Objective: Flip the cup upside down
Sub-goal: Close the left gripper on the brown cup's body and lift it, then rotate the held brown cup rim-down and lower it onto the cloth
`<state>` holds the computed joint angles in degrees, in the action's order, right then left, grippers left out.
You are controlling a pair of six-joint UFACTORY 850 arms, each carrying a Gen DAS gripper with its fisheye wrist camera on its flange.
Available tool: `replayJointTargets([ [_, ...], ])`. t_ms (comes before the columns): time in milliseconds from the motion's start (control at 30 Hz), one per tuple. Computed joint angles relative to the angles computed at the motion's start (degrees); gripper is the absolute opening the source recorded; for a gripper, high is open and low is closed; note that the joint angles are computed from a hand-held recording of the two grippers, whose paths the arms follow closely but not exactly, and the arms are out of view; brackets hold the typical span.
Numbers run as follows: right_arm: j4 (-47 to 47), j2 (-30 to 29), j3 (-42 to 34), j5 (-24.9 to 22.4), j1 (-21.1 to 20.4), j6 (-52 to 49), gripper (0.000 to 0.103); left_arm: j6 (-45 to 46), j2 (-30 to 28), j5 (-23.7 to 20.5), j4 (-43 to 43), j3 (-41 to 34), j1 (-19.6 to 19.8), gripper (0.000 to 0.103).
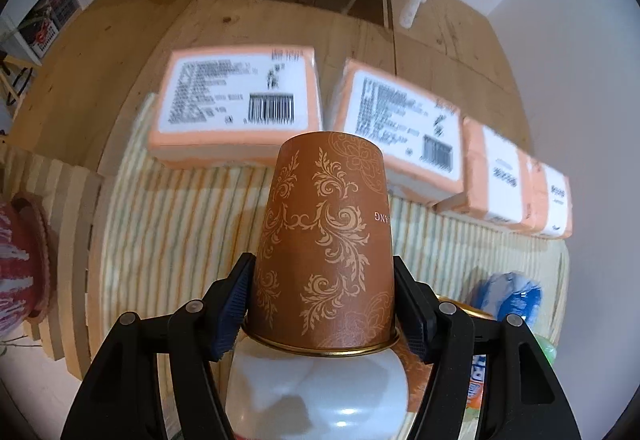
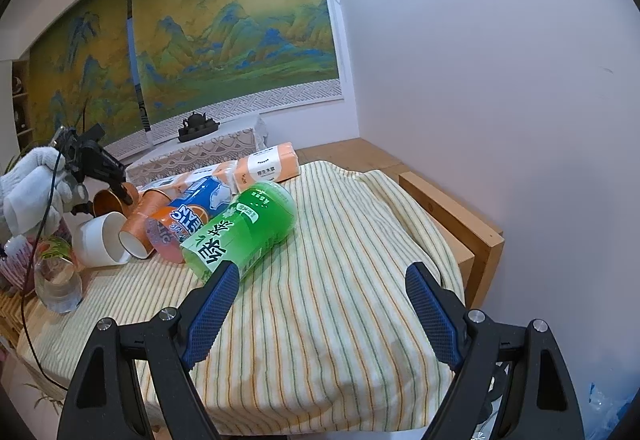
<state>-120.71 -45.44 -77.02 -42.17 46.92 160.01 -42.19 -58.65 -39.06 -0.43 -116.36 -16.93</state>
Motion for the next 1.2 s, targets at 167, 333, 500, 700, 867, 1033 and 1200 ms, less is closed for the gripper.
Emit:
replayJointTargets([
  [167, 0.11, 0.75, 0.73, -0.65, 0.49, -0.12, 0.082, -0.56, 7.53, 4.7, 1.87, 7.72, -1.35, 0.069],
  [333, 0.11, 1.76, 1.82, -1.39, 1.12, -0.13, 0.082, -1.27, 16.25, 8.32, 4.43, 17.0, -4.27, 0.069],
  [500, 1.69, 2.15, 1.83, -1.42, 2.1, -2.28, 0.082, -0.2, 21.56, 10.81, 4.08, 24.43, -8.09, 0.069],
  [700, 3.45, 2.59, 2.23, -1.78, 3.3, -4.49, 0.082, 3.83, 24.28, 14.75, -2.48, 31.63, -12.45, 0.069],
  [867, 3.96, 2.9, 2.63, -1.89, 4.16, -5.5, 0.082, 8.62, 23.87, 17.54, -9.95, 35.27, -15.01, 0.069],
  [1033, 4.27, 3.21, 3.03, -1.98, 4.88, -6.44, 0.082, 10.19, 20.63, 18.55, -13.64, 34.66, -15.65, 0.069],
  [1200, 4.62, 3.41, 3.34, -2.07, 5.32, -6.99, 0.082, 8.55, 17.53, 18.38, -12.02, 32.52, -16.32, 0.069],
])
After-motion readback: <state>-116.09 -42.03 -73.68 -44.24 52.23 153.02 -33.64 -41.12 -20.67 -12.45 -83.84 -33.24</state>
